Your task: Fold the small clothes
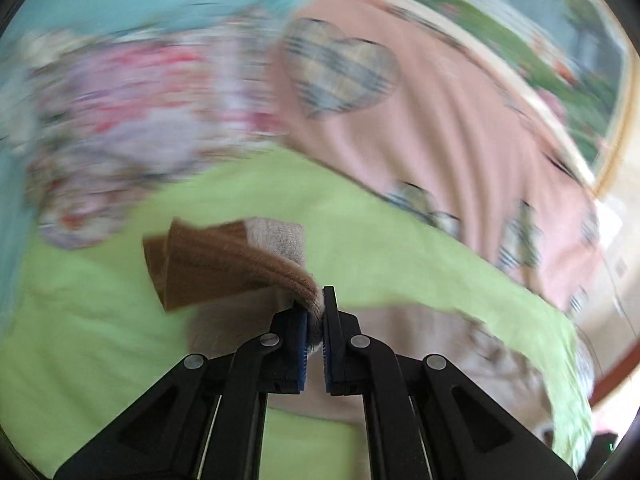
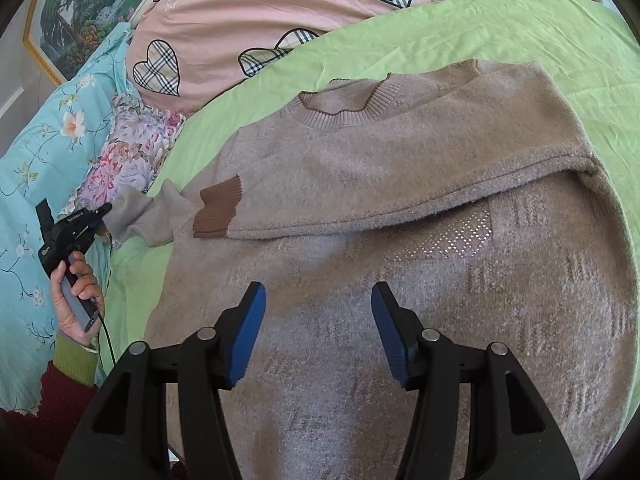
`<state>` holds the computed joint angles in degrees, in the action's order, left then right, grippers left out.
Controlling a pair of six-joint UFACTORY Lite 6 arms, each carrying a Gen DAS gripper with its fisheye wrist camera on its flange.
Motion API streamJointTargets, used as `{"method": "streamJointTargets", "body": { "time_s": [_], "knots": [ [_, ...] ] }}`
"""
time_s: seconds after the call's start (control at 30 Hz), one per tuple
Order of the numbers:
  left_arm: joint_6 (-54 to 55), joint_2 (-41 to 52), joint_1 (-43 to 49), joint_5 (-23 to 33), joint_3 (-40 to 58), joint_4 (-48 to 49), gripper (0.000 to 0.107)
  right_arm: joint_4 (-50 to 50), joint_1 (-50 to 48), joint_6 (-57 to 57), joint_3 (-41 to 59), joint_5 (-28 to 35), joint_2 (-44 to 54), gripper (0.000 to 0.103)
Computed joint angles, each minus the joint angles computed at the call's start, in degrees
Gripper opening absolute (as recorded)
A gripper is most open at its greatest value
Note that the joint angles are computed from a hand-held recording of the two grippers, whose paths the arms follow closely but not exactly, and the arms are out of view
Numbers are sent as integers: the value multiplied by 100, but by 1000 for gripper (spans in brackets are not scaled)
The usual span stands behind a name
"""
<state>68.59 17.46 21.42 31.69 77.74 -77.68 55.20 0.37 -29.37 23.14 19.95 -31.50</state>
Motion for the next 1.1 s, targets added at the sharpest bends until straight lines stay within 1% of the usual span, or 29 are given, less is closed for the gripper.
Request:
{"method": "streamJointTargets", "body": {
  "time_s": [0.1,0.2,0.27,0.33,0.37,0.43,0.5,0.53,0.57,0.7,0.73,0.77,0.8,0.83,0.87,0.93,0.97,1.03,1.1],
  "knots": [
    [-307,-397,-1021,-293,-239,293,4,-26,-423,-103,-149,227,-265,56],
    [-665,-405,-2112,-595,-183,586,4,-91,-1013,-212,-330,556,-602,56],
    [-1036,-248,-2886,-883,-61,947,4,-109,-1380,-331,-400,770,-771,56],
    [-1717,95,-3633,-1211,234,1662,4,-57,-1890,-589,-465,1058,-907,56],
    [-1869,185,-3890,-1323,253,1826,4,0,-2123,-752,-476,1181,-921,56],
    [-2414,625,-4407,-1438,598,2371,4,86,-2639,-1040,-507,1449,-961,56],
    [-2761,996,-4705,-1483,870,2730,4,156,-3016,-1269,-510,1633,-950,56],
    [-3089,1272,-4894,-1528,1083,3066,4,196,-3223,-1383,-497,1726,-937,56],
    [-3253,1328,-5046,-1588,1055,3217,4,225,-3314,-1440,-492,1759,-924,56],
    [-3724,2029,-5321,-1479,1564,3790,5,310,-3622,-1625,-413,1888,-829,56],
    [-3753,2075,-5348,-1452,1558,3841,9,309,-3625,-1615,-394,1879,-811,56],
    [-3587,2030,-5339,-1444,1434,3698,11,321,-3603,-1599,-351,1856,-772,56],
    [-3250,1947,-5296,-1443,1253,3384,17,349,-3555,-1598,-317,1818,-733,56],
    [-3028,1845,-5252,-1407,1101,3178,25,366,-3475,-1580,-263,1765,-685,56],
    [-2789,1684,-5201,-1413,878,2962,29,380,-3435,-1594,-226,1739,-648,56],
    [-1949,1200,-5029,-1466,246,2234,45,414,-3125,-1501,-75,1525,-466,56],
    [-1548,866,-4924,-1530,-169,1919,46,518,-2966,-1553,14,1428,-327,56],
    [-1175,310,-4669,-1569,-801,1679,47,745,-2574,-1676,210,1165,11,56],
    [-865,-140,-4303,-1485,-1252,1479,47,1109,-2230,-1950,422,912,440,56]
  ]
}}
